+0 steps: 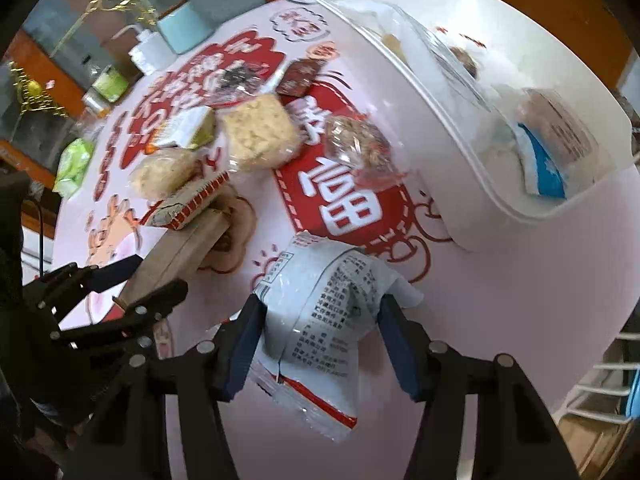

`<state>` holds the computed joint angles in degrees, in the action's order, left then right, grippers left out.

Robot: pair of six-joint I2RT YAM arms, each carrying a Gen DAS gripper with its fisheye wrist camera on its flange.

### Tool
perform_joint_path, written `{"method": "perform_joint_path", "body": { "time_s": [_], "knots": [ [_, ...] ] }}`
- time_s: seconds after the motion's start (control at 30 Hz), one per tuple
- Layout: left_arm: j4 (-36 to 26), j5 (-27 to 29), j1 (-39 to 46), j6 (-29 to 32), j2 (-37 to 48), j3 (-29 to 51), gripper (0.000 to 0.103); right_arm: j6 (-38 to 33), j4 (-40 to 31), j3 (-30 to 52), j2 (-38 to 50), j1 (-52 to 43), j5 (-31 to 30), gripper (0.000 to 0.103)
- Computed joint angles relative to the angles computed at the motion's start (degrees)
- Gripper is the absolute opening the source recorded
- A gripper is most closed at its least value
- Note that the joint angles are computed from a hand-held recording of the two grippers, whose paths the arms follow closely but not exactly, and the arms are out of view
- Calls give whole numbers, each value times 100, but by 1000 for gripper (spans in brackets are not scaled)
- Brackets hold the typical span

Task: Organize snacks
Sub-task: 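Grasp the white printed snack bag with the right tool while the left tool grasps the brown paper bag, then carry both bags over the white tray and open both tools to drop them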

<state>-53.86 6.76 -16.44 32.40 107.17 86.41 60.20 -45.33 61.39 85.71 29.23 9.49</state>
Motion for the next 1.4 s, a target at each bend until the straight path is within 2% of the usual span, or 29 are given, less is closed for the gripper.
{"method": "perform_joint_path", "body": {
  "time_s": [0.37,0.8,1.1,1.23,1.4],
  "knots": [
    [-847,423,188,-529,-160,1325,53,-707,162,135,-883,-187,-25,56],
    [-874,392,-409,-1160,-124,2149,53,-1341,-287,93,-2032,-869,113,55],
    [-719,462,-1378,-1615,-189,2527,53,-2069,-850,152,-2556,-1939,464,56],
    [-714,347,-1911,-1873,91,3091,53,-2559,-920,216,-2643,-2456,567,56],
    [-808,2,-2546,-2208,819,4295,53,-3295,-606,301,-2500,-3115,698,58]
  ]
}}
